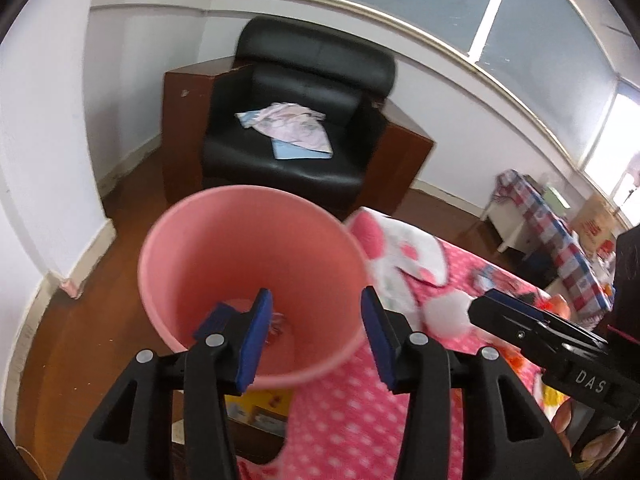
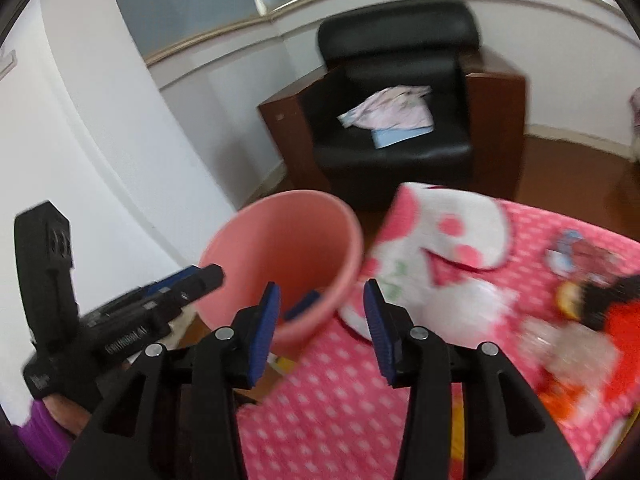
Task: Collect trash
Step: 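Return both grippers to the table and approach the white plastic bag and yellow bag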
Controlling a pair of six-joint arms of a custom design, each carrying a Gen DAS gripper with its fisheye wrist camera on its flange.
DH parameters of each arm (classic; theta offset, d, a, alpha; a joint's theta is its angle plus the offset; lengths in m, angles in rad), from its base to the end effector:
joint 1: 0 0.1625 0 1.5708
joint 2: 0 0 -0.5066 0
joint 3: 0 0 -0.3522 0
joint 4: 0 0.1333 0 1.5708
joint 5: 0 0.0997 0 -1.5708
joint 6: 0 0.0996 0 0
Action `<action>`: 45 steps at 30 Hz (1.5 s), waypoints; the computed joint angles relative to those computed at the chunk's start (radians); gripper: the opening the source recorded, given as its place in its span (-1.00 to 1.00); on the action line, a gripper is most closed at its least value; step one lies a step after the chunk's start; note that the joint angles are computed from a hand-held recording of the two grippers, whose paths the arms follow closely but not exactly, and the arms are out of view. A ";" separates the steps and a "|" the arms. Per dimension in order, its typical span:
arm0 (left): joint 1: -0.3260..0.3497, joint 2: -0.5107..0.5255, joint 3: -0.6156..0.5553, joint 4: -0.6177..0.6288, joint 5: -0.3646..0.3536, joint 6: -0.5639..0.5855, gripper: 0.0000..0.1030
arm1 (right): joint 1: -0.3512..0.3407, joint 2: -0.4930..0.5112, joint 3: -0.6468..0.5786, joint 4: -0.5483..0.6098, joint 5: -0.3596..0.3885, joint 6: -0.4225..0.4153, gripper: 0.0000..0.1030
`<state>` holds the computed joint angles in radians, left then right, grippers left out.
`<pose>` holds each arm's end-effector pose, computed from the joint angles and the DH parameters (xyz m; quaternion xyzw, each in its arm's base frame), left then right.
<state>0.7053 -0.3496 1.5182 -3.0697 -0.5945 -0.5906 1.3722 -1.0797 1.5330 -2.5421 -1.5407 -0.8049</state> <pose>-0.4131 -0.6351 -0.0085 0.0430 0.8735 -0.4162 0.2487 -0.0028 -0.7048 0.4179 0.2922 -0.9213 0.2315 0.1104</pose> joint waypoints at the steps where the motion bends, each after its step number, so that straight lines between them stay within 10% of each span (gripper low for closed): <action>1: -0.008 0.006 -0.003 -0.001 -0.014 0.002 -0.12 | -0.013 -0.024 0.023 -0.023 -0.003 -0.008 -0.14; 18: -0.141 0.194 -0.245 0.481 -0.114 -0.124 0.10 | -0.265 -0.264 0.276 -0.263 0.026 0.007 -0.14; 27: -0.142 0.214 -0.250 0.348 -0.201 0.060 0.18 | -0.297 -0.296 0.279 -0.226 0.031 0.104 -0.14; 45: -0.029 0.290 -0.570 0.568 -0.189 0.138 0.18 | -0.339 -0.208 0.086 -0.129 0.002 0.161 -0.14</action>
